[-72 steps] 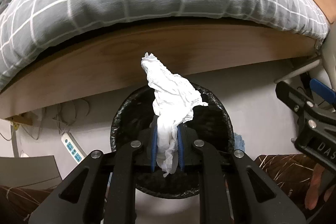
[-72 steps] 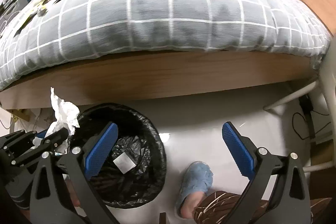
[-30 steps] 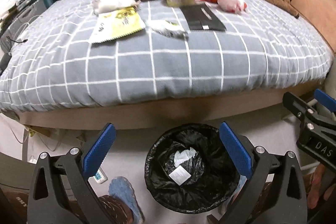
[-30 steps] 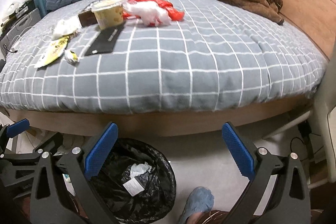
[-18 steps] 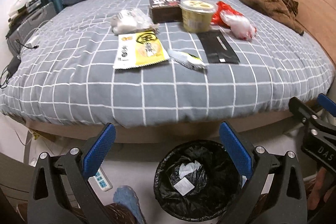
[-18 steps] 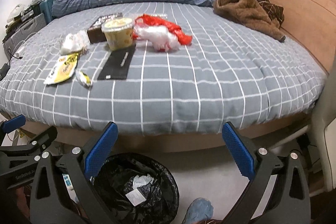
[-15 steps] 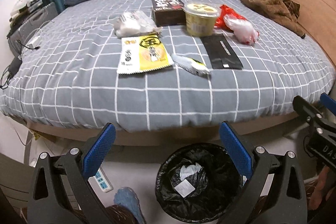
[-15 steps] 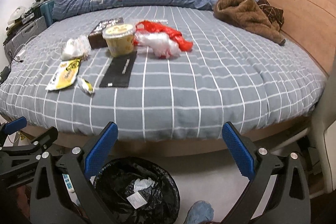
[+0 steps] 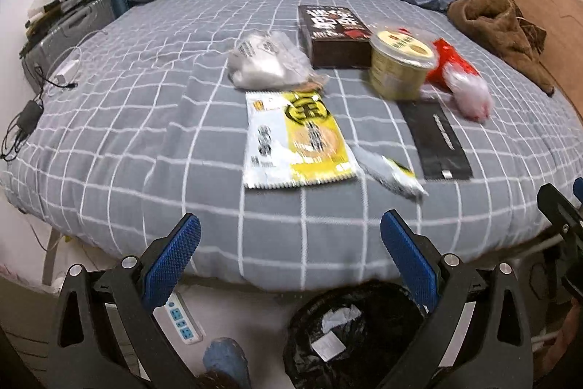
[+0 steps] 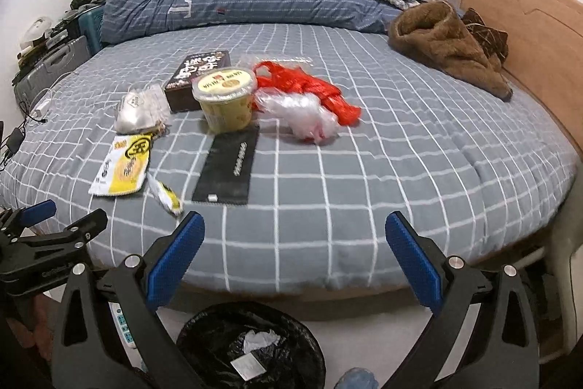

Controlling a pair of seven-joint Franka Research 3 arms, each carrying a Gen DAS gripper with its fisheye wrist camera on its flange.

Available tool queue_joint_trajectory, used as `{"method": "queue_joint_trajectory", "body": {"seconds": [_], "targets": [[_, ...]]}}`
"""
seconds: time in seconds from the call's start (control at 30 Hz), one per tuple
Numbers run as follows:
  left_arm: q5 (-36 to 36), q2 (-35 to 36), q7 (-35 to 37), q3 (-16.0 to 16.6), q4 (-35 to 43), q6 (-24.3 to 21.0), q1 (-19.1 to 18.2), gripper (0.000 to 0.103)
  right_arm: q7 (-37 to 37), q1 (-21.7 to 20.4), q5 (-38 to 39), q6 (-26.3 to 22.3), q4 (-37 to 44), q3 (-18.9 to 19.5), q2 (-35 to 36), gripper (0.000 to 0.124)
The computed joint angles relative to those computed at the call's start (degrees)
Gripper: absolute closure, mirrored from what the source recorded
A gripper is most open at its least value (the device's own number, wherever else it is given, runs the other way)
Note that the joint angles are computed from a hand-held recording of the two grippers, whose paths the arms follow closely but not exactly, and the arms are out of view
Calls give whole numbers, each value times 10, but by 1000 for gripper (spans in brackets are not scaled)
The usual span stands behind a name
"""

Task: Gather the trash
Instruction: 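Grasp the clear plastic bag with the right tool while the left tool grasps the yellow snack packet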

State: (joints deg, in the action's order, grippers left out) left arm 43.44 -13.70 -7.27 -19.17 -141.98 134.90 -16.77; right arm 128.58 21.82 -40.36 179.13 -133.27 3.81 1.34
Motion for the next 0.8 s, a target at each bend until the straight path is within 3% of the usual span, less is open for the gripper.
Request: {"method": "queue_joint_trajectory", "body": {"seconds": [0.07, 0.27, 0.43, 0.8], "targets": [[4, 4, 8, 7, 4, 2, 7, 6, -32, 4, 30, -4, 21, 6, 20, 28], [18, 34, 33, 28, 22, 20, 32, 6, -48, 50, 37, -23, 98, -36, 86, 28], [18, 60, 55, 46, 36, 43, 49, 6, -117, 52, 115, -43, 170, -40, 151, 29], [1, 118, 110, 67, 79, 59, 63, 8, -278, 21, 280, -96, 300, 3, 257, 47]]}}
